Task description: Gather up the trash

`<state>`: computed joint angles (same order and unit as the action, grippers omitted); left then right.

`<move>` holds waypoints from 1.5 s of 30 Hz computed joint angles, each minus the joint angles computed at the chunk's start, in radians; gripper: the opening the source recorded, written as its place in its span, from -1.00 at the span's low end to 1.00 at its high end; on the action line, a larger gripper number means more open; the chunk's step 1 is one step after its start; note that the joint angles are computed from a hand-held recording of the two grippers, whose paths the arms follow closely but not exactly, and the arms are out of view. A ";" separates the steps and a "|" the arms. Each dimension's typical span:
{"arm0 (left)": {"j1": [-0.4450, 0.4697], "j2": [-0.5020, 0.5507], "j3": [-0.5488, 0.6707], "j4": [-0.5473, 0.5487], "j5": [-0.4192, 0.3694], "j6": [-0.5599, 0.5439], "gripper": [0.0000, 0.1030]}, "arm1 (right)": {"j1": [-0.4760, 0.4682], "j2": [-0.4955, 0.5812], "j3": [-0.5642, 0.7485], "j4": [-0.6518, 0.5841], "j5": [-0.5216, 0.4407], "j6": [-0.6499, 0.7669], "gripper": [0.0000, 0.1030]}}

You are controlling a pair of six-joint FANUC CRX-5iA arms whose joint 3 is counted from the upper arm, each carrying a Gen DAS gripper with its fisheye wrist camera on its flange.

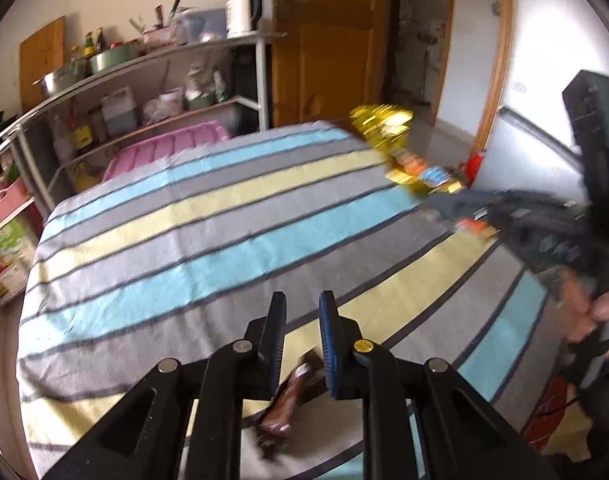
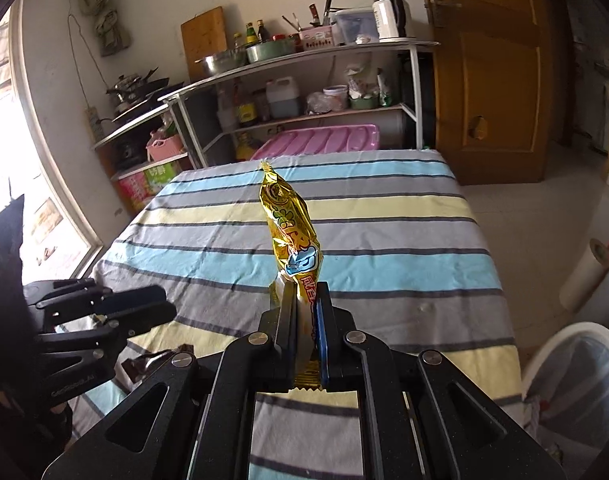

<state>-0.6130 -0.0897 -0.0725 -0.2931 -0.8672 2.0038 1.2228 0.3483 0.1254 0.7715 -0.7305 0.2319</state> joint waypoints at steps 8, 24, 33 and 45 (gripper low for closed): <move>0.028 -0.006 -0.056 0.038 -0.020 -0.008 0.05 | 0.004 -0.020 -0.047 0.028 0.039 -0.052 -0.83; -0.008 0.005 -0.067 0.045 -0.044 -0.029 -0.63 | 0.015 -0.041 -0.084 0.073 0.052 -0.097 -0.83; -0.051 0.026 -0.003 0.028 -0.027 -0.021 -0.64 | 0.026 -0.106 -0.177 0.158 0.037 -0.209 -0.83; -0.121 0.150 0.168 0.060 0.017 -0.099 -0.64 | 0.049 -0.252 -0.342 0.265 -0.095 -0.394 -0.84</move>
<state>-0.7342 0.0606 0.0959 -0.2330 -0.8505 1.9053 1.2713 0.0964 -0.2163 1.0369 -0.8254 -0.1625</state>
